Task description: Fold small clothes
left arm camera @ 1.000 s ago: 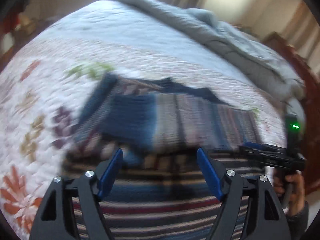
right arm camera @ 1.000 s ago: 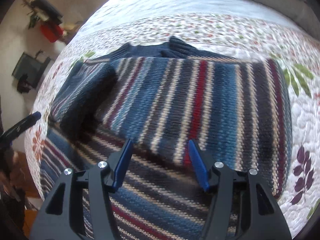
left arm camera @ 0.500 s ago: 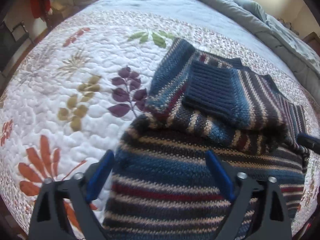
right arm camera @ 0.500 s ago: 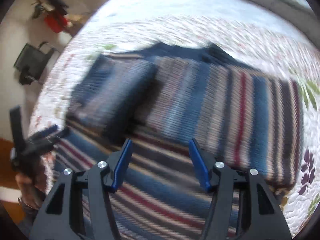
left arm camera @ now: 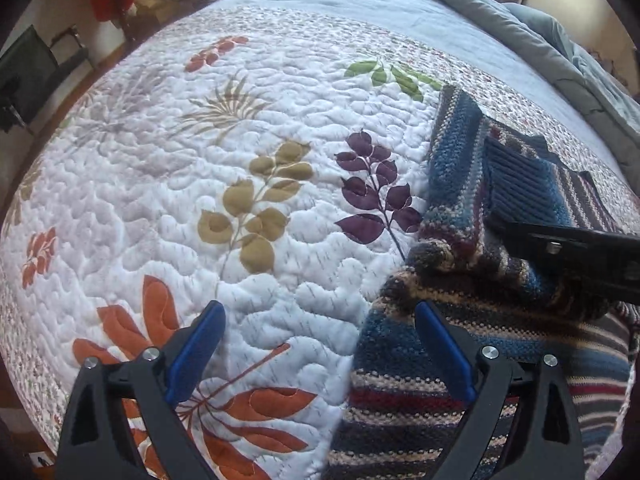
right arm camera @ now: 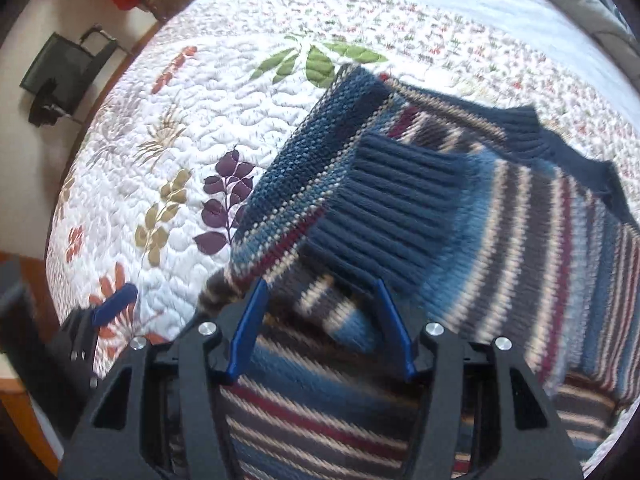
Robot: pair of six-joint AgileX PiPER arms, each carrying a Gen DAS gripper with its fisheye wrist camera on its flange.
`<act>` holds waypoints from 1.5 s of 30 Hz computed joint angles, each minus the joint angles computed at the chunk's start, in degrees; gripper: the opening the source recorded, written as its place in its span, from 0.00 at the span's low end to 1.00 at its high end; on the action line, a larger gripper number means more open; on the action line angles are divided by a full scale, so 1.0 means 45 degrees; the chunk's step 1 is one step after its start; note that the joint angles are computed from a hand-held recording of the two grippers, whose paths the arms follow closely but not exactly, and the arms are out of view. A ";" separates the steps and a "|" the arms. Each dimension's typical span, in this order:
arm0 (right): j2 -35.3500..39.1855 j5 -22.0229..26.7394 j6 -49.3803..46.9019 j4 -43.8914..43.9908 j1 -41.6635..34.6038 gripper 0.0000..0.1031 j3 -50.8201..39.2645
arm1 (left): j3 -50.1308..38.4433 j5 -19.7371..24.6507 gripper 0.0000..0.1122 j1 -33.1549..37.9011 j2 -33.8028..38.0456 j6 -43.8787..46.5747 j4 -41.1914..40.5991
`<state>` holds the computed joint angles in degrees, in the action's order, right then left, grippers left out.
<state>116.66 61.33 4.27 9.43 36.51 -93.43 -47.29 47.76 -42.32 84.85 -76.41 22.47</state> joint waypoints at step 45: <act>-0.0979 0.0405 -0.6161 0.2797 -1.2717 0.69 0.0816 | -0.2782 0.0410 0.86 -0.2236 0.2758 -0.2300 0.1731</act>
<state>112.26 63.15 -23.46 22.01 -20.72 -89.76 -59.81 49.61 -52.38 97.26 -86.76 30.26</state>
